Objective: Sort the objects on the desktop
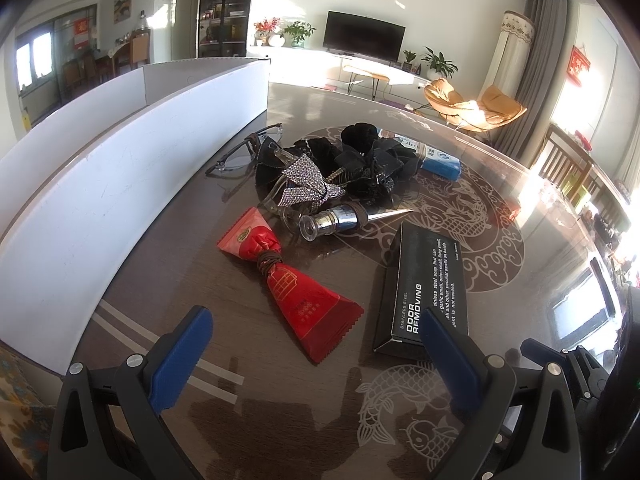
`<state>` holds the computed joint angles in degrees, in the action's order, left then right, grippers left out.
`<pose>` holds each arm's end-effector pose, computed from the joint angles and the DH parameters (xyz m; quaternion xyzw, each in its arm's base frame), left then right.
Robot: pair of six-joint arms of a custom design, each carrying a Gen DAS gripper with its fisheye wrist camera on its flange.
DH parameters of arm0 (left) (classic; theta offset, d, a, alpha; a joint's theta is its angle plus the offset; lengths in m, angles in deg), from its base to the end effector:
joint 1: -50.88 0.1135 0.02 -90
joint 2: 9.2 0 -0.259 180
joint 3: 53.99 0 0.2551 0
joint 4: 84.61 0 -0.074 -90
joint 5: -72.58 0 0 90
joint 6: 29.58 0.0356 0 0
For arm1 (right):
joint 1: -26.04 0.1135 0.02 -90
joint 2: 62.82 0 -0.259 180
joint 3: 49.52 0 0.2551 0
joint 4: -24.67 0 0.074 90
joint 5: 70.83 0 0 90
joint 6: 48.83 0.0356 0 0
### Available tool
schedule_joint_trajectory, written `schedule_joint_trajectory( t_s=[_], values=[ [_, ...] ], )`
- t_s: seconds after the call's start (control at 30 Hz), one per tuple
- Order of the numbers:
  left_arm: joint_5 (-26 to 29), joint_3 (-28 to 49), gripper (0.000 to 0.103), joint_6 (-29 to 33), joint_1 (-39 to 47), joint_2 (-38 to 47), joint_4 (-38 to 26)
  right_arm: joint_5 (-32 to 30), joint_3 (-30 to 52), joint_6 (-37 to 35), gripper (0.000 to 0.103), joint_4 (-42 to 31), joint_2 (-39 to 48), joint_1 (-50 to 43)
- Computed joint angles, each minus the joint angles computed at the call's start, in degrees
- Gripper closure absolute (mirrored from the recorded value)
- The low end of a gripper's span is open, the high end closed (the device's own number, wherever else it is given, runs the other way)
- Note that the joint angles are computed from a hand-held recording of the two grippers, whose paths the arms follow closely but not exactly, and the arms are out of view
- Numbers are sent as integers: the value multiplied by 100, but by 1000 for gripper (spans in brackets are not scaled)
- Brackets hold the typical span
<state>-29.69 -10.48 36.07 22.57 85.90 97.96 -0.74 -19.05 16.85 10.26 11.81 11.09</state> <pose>0.2438 -0.1227 0.0895 -0.0052 0.9321 -0.0646 0.3563 0.1871 -0.0374 0.0938 -0.1241 0.9411 0.0671 0.3072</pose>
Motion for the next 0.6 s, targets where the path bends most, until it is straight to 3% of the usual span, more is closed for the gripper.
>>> schedule_joint_trajectory(
  t_s=[0.6],
  values=[
    [54, -26, 0, -132, -15, 47, 104, 144, 225, -69, 0, 25, 346, 334]
  ],
)
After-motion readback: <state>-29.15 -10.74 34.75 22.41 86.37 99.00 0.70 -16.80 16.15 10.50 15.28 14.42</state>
